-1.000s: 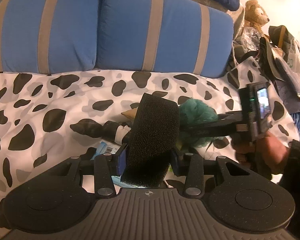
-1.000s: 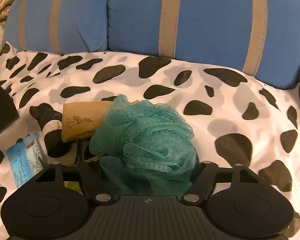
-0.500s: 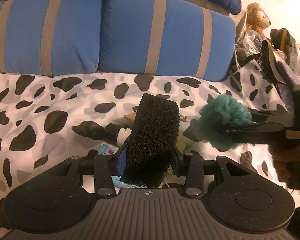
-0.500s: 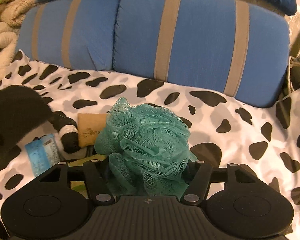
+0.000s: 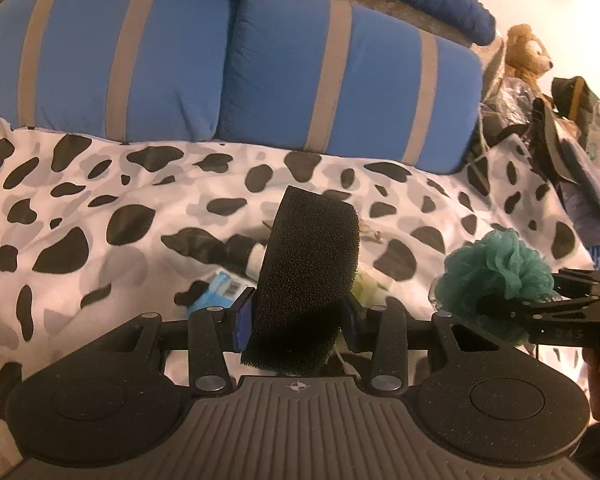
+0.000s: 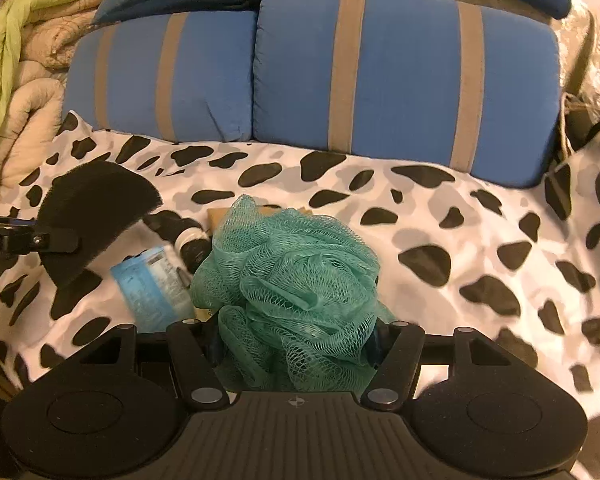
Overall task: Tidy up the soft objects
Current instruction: 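Lift the sponge and loofah with both tools toward the cardboard box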
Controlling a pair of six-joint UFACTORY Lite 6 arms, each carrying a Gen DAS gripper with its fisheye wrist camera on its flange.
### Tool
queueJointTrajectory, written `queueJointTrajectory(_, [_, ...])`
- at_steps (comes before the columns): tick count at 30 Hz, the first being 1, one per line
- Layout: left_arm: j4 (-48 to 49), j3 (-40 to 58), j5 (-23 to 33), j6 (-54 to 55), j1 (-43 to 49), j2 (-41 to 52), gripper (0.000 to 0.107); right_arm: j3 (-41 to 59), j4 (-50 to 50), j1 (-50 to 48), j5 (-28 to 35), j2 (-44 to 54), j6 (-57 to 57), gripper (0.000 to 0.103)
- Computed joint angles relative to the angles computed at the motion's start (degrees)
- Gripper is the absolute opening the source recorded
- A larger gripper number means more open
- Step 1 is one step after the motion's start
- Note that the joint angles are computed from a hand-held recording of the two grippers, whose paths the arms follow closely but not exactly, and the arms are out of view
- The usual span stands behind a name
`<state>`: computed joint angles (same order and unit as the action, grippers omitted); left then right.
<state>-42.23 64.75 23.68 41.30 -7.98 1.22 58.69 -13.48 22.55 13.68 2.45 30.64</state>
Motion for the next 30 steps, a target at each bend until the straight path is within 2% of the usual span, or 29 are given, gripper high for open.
queueJointTrajectory(11, [-4.7,-12.0,4.7,5.2,-0.5,-11.1,0.042,-10.3,2.8,5.9,5.5,-15.0,1.8,0.065])
queueJointTrajectory(18, [5.2,-19.2,4.5,-5.5,-3.2,-18.9,0.042,-15.9,7.3,9.8,8.4,-22.3,2.0,0.065])
queueJointTrajectory(30, [7.6,-26.2,9.0,-10.0,-4.1,-28.7,0.042,-20.5,4.4,18.1,12.9,-29.7,12.2,0.065])
